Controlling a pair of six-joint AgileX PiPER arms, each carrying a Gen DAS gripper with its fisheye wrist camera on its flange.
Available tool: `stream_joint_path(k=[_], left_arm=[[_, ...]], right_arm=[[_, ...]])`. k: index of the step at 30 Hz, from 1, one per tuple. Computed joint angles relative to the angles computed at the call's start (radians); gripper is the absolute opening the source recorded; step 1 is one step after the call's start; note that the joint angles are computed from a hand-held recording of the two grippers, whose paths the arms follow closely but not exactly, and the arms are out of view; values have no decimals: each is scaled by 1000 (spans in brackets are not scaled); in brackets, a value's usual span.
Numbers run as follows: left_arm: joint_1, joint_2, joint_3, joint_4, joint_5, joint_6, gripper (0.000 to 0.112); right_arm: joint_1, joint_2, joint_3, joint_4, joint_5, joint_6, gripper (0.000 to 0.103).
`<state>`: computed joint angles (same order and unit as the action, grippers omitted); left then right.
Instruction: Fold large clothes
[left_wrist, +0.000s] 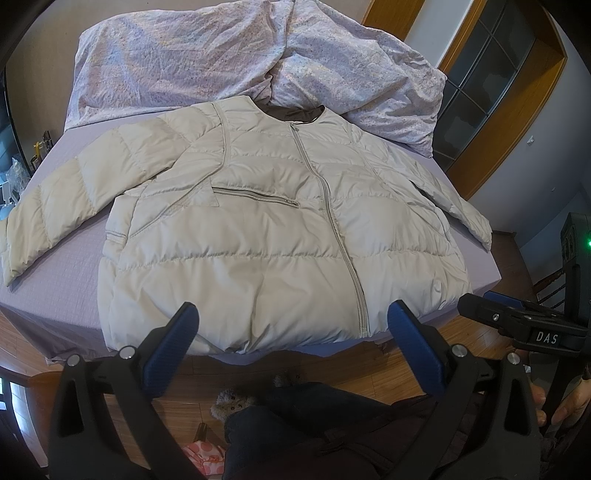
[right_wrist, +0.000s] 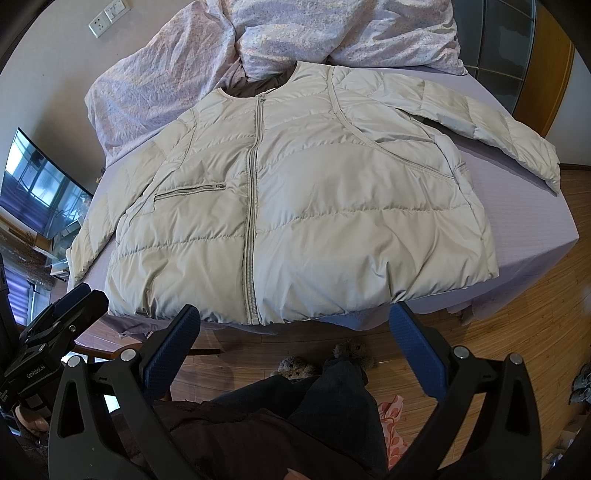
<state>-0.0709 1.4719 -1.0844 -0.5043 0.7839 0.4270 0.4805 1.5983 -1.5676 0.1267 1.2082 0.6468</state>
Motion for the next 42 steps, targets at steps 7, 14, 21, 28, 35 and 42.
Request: stream_joint_path(k=[7, 14, 21, 28, 35, 42], left_arm=[[0, 0, 0, 0, 0, 1, 101], [-1, 0, -1, 2, 2, -2, 101], [-2, 32, -24, 0, 1, 6, 101], [-22, 71, -68, 33, 4, -21, 101], [-41, 146, -154, 88, -7, -83, 101], [-77, 252, -287, 199, -4, -188, 101]], right_arm=[[-4, 7, -5, 2, -2, -5, 102], [-9, 14, -9, 5, -3, -11, 102], [-16, 23, -9, 11, -7, -10, 102], [-69, 47, 5, 45, -26, -23, 102], [-180, 93, 6, 101, -47, -49, 102], [-366, 190, -20, 115, -44, -71, 102]])
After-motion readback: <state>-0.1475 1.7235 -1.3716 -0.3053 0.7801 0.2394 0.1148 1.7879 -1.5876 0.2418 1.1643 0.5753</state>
